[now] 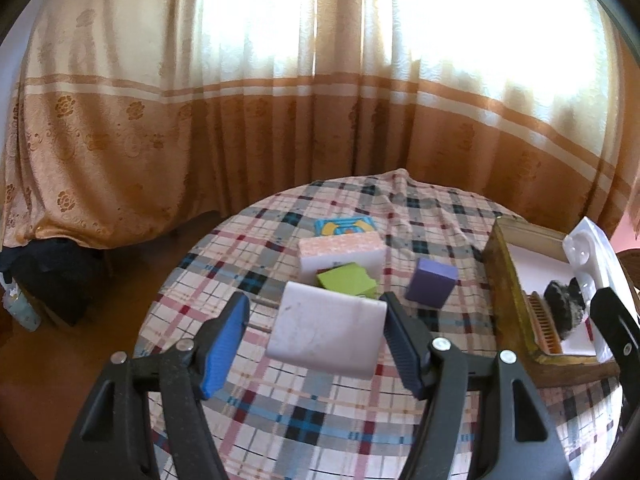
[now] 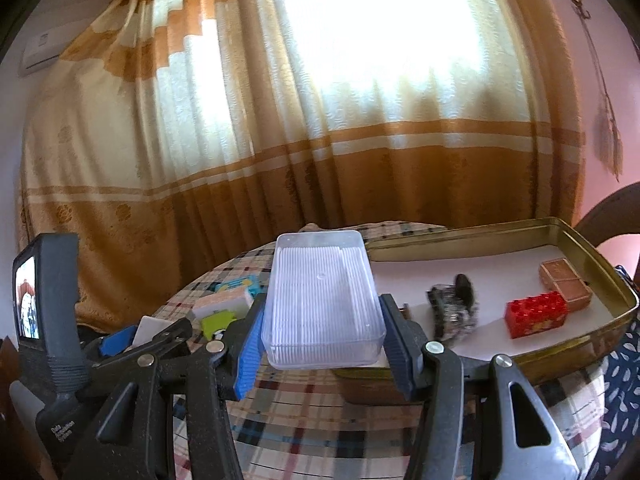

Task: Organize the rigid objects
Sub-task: 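Carry the plastic box and white charger toward the tray with both grippers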

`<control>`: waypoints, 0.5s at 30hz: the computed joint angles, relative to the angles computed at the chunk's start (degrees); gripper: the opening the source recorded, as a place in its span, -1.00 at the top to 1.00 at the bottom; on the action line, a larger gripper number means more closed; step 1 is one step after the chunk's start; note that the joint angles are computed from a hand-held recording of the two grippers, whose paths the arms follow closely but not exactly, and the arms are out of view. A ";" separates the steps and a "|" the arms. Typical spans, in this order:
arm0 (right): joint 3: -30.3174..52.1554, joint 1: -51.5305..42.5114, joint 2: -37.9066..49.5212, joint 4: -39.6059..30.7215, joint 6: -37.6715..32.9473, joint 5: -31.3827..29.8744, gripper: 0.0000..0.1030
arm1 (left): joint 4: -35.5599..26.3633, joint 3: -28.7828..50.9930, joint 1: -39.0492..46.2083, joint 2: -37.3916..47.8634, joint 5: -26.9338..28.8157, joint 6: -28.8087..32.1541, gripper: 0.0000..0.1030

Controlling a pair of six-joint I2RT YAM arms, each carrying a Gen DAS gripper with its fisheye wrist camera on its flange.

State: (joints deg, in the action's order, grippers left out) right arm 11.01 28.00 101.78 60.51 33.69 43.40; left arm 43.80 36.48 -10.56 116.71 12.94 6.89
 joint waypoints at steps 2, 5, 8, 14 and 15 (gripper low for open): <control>-0.87 -0.03 -0.74 0.03 0.34 0.31 -0.09 | 0.09 -0.46 -0.51 -0.60 -0.25 0.01 -0.30; -2.08 -0.41 -1.69 0.27 0.59 0.07 -0.09 | -0.08 -1.06 -0.97 -1.54 -0.30 -0.02 -0.31; -3.43 -0.22 -3.06 0.33 0.61 0.58 -0.09 | -0.25 -1.85 -1.35 -2.69 -0.11 0.16 -0.30; -6.12 -1.24 -7.55 -1.00 0.27 1.66 -0.09 | -0.47 -3.02 -2.06 -4.48 0.26 0.41 -0.31; -6.61 -1.51 -8.39 -1.31 0.35 1.59 -0.09 | -0.51 -3.20 -2.19 -4.77 0.37 0.39 -0.30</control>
State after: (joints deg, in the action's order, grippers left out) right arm 4.41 26.49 93.39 59.20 34.04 44.99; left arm 43.29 33.28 -12.74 111.94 13.31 7.28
